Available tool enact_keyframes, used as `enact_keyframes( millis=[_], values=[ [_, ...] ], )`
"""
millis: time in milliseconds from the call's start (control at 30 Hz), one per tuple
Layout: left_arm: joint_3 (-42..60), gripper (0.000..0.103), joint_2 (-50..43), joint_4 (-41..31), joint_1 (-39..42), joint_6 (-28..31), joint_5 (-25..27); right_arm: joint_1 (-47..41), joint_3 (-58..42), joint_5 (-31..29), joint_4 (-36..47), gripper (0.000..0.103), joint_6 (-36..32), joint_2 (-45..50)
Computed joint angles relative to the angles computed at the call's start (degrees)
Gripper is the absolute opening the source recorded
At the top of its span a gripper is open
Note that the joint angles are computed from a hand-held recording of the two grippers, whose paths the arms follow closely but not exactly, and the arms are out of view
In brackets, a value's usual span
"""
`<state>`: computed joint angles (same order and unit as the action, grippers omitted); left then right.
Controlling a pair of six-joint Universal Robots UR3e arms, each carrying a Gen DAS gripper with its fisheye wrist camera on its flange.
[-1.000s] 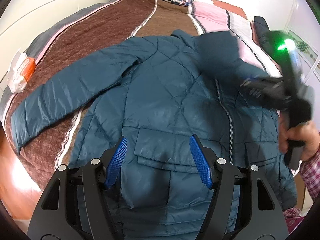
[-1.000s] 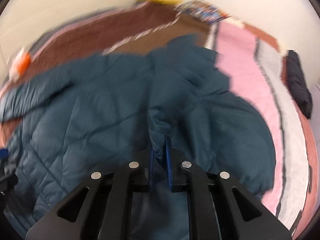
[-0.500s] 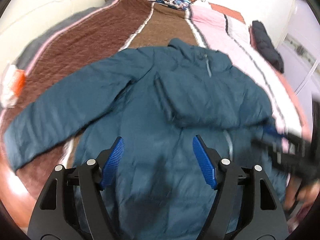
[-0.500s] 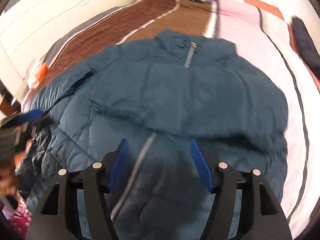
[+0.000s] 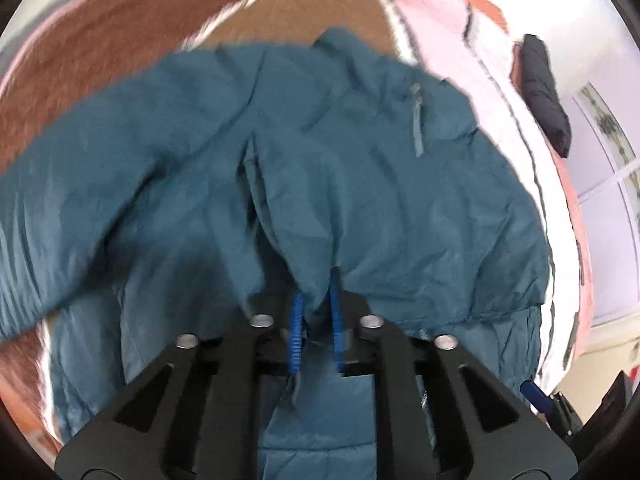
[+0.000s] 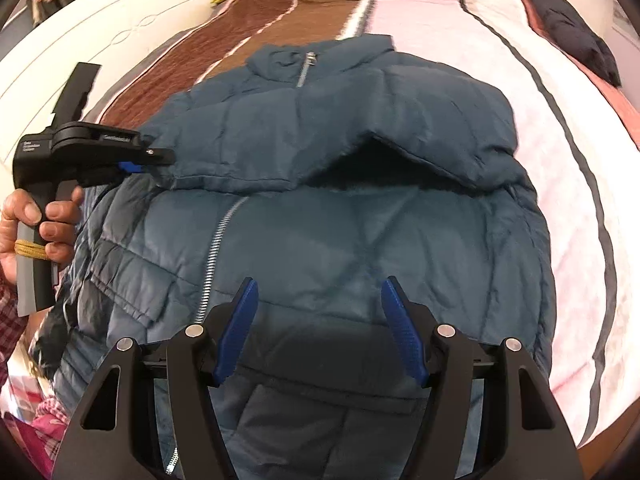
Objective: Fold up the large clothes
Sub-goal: 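Grasp the other sleeve with the left tool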
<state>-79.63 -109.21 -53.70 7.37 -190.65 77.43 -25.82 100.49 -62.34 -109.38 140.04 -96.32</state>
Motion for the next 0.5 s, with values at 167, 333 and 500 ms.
enact_keyframes(
  millis=[167,333,500],
  values=[
    [5.08,0.008,-0.18,3.42,-0.44,0.66,3.79,-1.05,-0.27,0.72,-0.25,0.064,0.72,0.89],
    [11.88,0.012,-6.98,-2.35,1.57,0.51,4.39,-0.71,-0.35,0.05,-0.88,0.064,1.51,2.46],
    [13.46,0.04,-10.81,-3.24,1.26,-0.64,9.2,-0.75,-0.69,-0.52,-0.67,0.064,1.4,2.61]
  ],
)
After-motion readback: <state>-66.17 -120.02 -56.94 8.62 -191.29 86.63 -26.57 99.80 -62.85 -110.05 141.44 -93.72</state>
